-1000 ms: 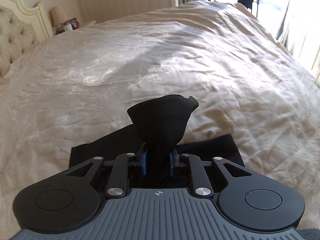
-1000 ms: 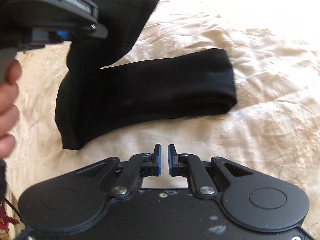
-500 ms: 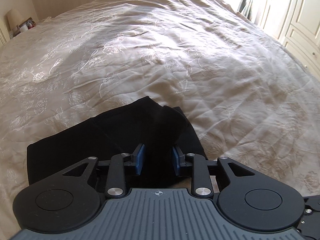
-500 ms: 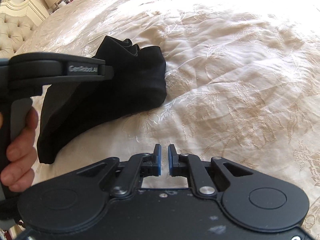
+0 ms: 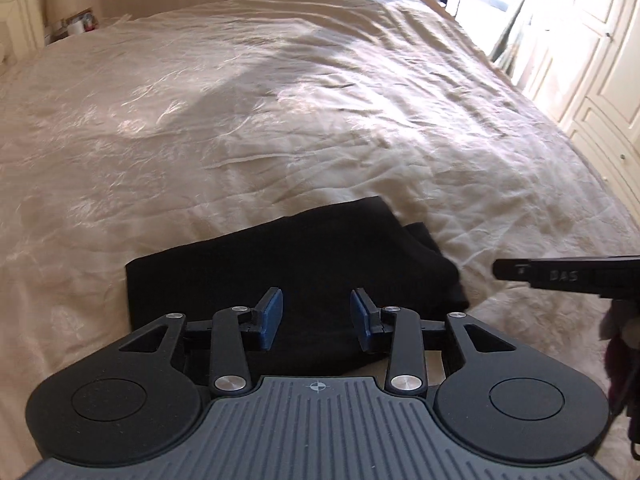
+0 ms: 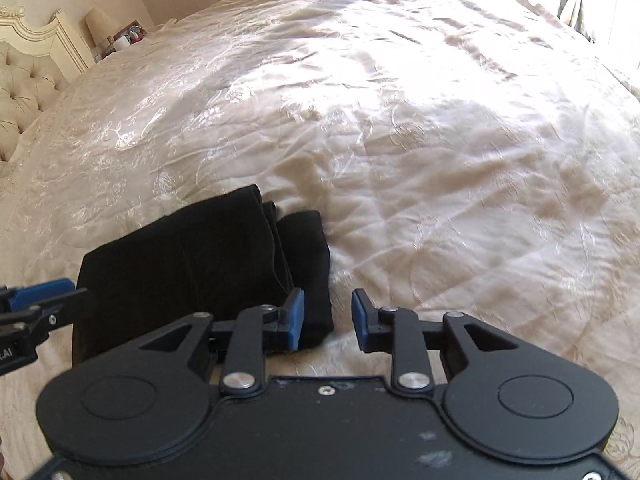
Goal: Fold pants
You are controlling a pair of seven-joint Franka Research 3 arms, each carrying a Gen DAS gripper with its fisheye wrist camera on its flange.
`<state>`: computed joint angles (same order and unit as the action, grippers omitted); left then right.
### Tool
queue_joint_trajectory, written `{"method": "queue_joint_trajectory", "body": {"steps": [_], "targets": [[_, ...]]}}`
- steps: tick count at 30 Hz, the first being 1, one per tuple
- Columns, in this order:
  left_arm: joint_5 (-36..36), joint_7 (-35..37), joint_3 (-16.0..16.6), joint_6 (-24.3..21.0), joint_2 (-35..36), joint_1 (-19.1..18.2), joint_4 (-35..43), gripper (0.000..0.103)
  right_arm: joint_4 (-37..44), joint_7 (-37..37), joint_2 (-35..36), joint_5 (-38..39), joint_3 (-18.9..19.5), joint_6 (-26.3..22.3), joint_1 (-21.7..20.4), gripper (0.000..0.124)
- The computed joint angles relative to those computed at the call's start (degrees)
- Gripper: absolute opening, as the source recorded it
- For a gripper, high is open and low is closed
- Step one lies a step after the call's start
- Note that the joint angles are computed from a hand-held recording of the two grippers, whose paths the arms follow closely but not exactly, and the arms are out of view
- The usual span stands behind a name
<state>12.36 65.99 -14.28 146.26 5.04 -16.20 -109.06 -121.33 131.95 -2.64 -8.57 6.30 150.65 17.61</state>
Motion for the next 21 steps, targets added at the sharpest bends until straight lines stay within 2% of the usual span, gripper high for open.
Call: {"method": "queue_joint_trajectory", "body": {"steps": [4, 8, 11, 15, 19, 21], "targets": [[1.0, -6.5, 2.3, -6.7, 2.3, 1.9, 1.8, 0.036, 5.3, -4.3, 6.0, 0.9, -0.6, 1.6, 0.7, 0.038], [-1.7, -4.5, 2.3, -10.4, 4.8, 3.7, 2.9, 0.036, 10.7, -11.0, 11.1, 4.3, -1.3, -0.4, 1.7, 0.044], [-1.1, -2.2, 2.0, -12.8, 6.7, 3.7, 4.2, 0.036, 14.3, -16.0, 15.0, 8.4, -1.6, -1.7, 1.9, 0.046], [-0.6, -0.9, 1.9, -12.1, 6.7, 3.8, 3.4, 0.036, 17.7, -21.4, 18.9, 13.4, -1.9, -3.6, 1.7, 0.048], [-2.9, -0.7, 2.0, -8.2, 3.8, 4.8, 0.2, 0.036, 18.0, -25.9, 20.5, 20.4, -1.1, -2.8, 0.7, 0.05], [-1.7, -2.0, 2.5, -7.5, 2.2, 4.8, -1.2, 0.036, 18.5, -26.6, 20.8, 22.7, -1.1, -3.5, 0.7, 0.052]]}}
